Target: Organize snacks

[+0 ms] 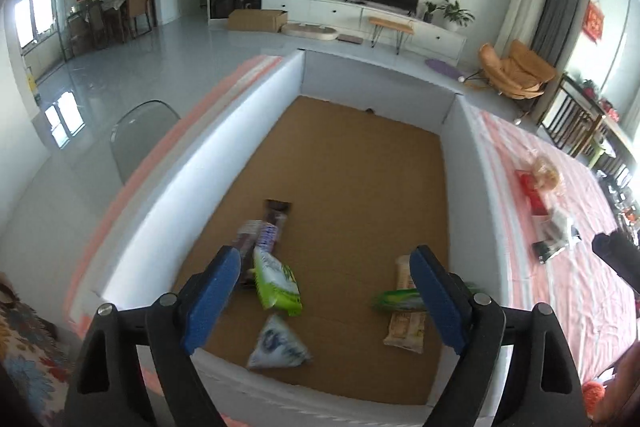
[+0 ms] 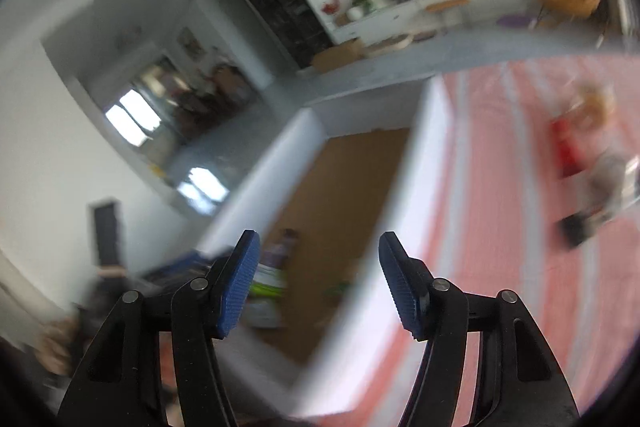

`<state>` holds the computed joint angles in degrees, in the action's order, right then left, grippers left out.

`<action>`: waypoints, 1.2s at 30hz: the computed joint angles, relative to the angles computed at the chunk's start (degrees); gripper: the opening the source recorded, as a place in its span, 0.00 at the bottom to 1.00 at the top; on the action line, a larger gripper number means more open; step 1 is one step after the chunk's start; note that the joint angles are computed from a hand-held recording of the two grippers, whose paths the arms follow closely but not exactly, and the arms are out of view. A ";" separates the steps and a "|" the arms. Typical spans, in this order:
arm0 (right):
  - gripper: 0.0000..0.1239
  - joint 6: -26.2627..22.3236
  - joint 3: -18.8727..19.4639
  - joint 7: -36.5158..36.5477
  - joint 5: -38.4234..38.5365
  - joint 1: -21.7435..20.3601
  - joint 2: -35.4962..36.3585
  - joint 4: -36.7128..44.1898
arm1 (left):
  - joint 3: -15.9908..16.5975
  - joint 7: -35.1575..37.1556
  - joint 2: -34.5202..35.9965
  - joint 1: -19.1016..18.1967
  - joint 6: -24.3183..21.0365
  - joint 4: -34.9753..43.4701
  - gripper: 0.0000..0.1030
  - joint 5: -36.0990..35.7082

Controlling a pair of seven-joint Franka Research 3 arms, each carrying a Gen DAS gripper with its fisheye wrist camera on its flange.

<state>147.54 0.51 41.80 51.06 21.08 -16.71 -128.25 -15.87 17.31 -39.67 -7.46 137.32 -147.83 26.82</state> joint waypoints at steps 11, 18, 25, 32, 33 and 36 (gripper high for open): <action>0.60 12.23 13.92 36.61 -57.51 -30.08 1.31 -3.79 | -3.22 6.45 24.08 -5.62 16.88 18.67 0.95 1.11; 0.60 15.44 7.39 52.44 -56.77 -29.07 7.80 -7.92 | -2.47 10.64 44.40 -11.95 14.03 35.23 0.95 5.11; 0.60 19.80 2.14 54.82 -56.86 -24.46 7.75 -10.58 | 2.99 4.68 55.35 -16.64 10.73 41.93 0.95 11.03; 0.61 17.35 -0.71 56.71 -56.26 -22.39 11.75 -7.64 | 6.06 1.29 59.83 -19.59 6.87 45.69 0.97 18.03; 0.61 17.43 -0.76 57.26 -57.10 -22.31 11.68 -7.83 | 6.06 1.28 60.09 -19.69 6.36 46.06 0.98 18.00; 0.61 18.13 -0.58 59.45 -60.70 -22.33 11.47 -8.33 | 5.96 1.66 60.14 -19.46 6.48 46.05 1.00 17.50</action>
<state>165.66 -0.07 101.24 -9.64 -1.25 -5.24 -136.58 -9.91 18.98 20.48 -26.92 143.80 -101.79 44.32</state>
